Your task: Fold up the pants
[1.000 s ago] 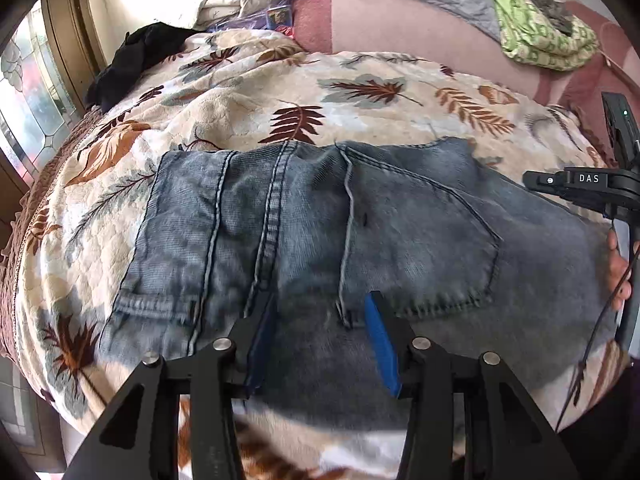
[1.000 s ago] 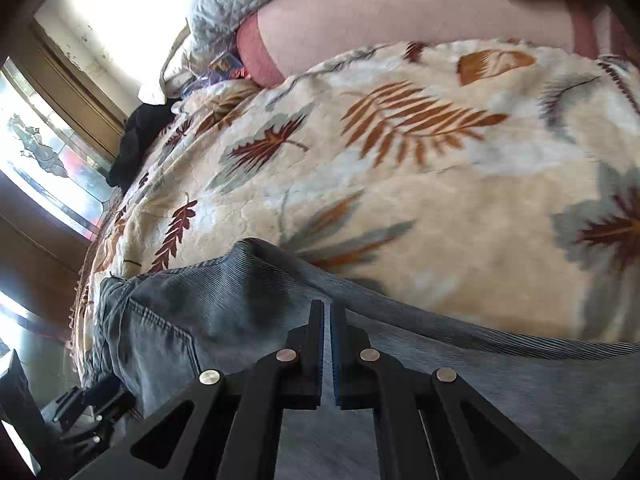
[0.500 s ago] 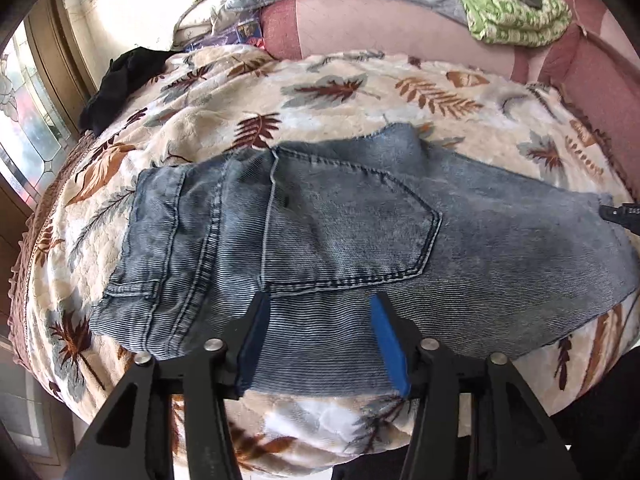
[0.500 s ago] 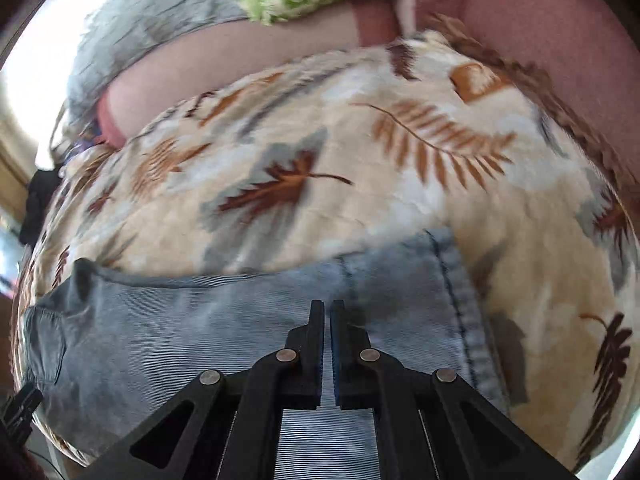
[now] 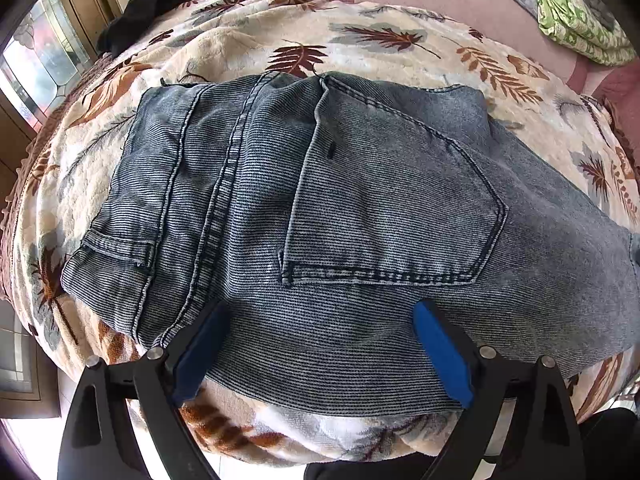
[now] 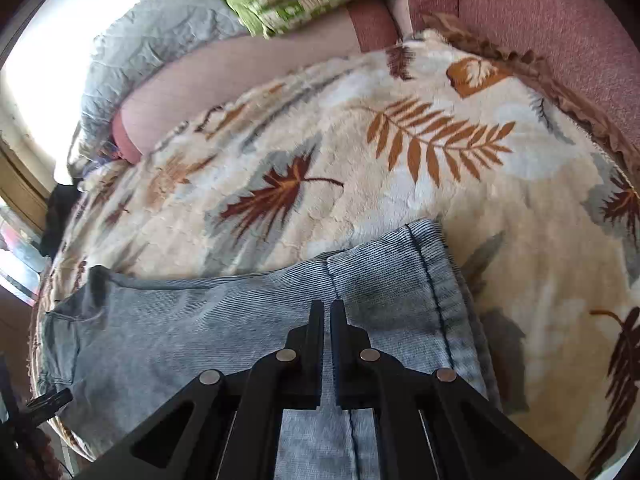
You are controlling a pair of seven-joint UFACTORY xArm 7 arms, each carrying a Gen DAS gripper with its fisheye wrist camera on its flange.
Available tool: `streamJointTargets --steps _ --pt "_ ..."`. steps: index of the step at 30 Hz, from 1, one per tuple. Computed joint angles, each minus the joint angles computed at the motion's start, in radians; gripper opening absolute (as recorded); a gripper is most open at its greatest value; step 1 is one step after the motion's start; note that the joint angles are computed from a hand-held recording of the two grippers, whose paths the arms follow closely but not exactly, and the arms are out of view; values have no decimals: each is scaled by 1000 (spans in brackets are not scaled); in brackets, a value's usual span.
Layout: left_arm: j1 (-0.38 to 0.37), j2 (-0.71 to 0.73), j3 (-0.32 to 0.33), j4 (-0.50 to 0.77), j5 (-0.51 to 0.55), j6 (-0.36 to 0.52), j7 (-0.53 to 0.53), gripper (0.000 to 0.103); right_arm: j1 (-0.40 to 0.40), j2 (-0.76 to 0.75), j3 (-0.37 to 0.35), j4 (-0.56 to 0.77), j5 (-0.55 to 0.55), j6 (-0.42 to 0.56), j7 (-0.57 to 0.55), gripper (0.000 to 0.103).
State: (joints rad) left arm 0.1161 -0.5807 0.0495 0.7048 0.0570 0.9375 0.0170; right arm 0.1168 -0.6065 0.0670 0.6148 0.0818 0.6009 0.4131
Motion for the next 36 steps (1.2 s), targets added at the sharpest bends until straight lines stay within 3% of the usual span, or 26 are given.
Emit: streamJointTargets --steps 6,11,15,19,24,30,36 --pt "10 -37 -27 -49 34 -45 -47 99 66 -172 -18 -83 56 86 -30 5" --pt "16 -23 -38 18 50 60 -67 99 67 -234 20 -120 24 195 -36 5" --pt "9 -84 -96 28 114 38 -144 99 83 -290 -8 -146 35 216 -77 5" --pt "-74 -191 -100 48 57 26 -127 99 52 -428 -47 -189 56 131 -89 5" --pt "-142 -278 -159 64 43 0 -120 99 -1 -530 -90 -226 103 43 -54 5" --pt "-179 -314 -236 81 79 -44 -139 99 33 -497 -80 -210 118 1 -64 5" --pt "-208 -323 -255 101 81 -54 -153 99 84 -435 -48 -187 110 -7 -97 6"
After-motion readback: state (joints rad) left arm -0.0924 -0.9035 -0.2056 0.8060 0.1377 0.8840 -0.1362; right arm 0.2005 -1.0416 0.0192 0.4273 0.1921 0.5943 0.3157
